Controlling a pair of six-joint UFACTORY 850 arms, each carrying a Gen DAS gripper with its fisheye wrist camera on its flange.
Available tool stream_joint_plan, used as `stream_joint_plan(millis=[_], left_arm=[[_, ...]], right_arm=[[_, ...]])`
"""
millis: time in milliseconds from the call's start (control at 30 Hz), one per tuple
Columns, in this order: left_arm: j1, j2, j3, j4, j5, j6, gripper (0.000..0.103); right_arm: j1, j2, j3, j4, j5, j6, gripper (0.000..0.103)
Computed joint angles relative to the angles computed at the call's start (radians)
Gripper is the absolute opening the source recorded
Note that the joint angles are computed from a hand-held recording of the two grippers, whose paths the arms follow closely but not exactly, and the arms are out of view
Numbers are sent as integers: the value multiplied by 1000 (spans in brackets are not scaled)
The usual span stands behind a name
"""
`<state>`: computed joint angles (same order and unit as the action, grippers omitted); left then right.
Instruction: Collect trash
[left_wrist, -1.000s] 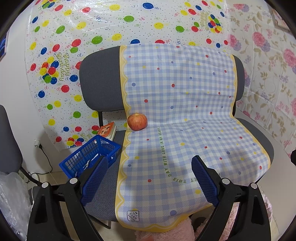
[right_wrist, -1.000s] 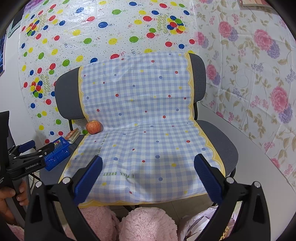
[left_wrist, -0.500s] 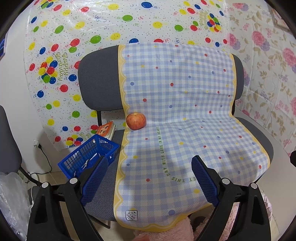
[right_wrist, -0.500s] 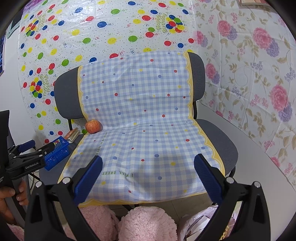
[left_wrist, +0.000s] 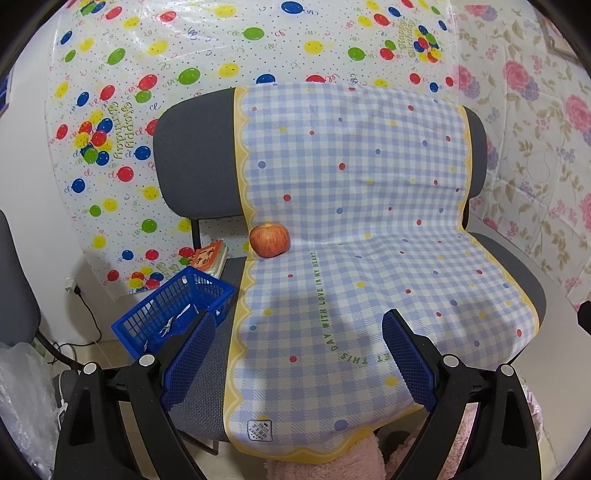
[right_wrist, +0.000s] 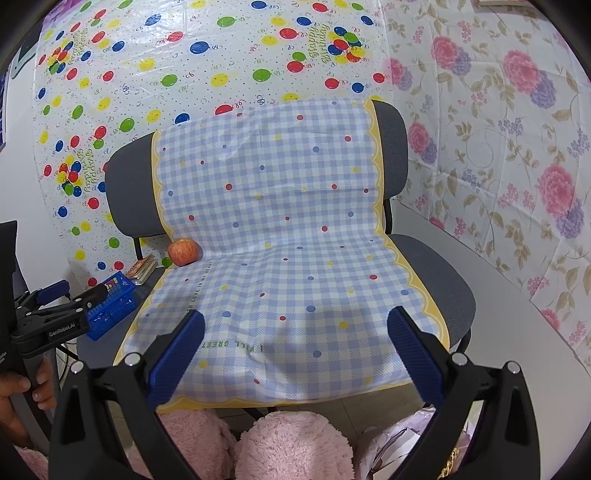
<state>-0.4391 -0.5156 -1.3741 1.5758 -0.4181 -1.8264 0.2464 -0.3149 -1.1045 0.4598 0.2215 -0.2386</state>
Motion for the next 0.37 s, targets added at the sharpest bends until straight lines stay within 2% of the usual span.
stream_joint_plan(millis=[100,200,367], left_arm=[[-2,-11,-3,26,-12,-23,91],[11,-43,-34,-22,10,22,91],[43,-112,-106,-120,46,117,91]], right_arm=[[-4,-22,-21,3,-5,1,97],[-15,-55,-49,-27,-4,37,97],[-39,-157,-137,91,23,-51,97]])
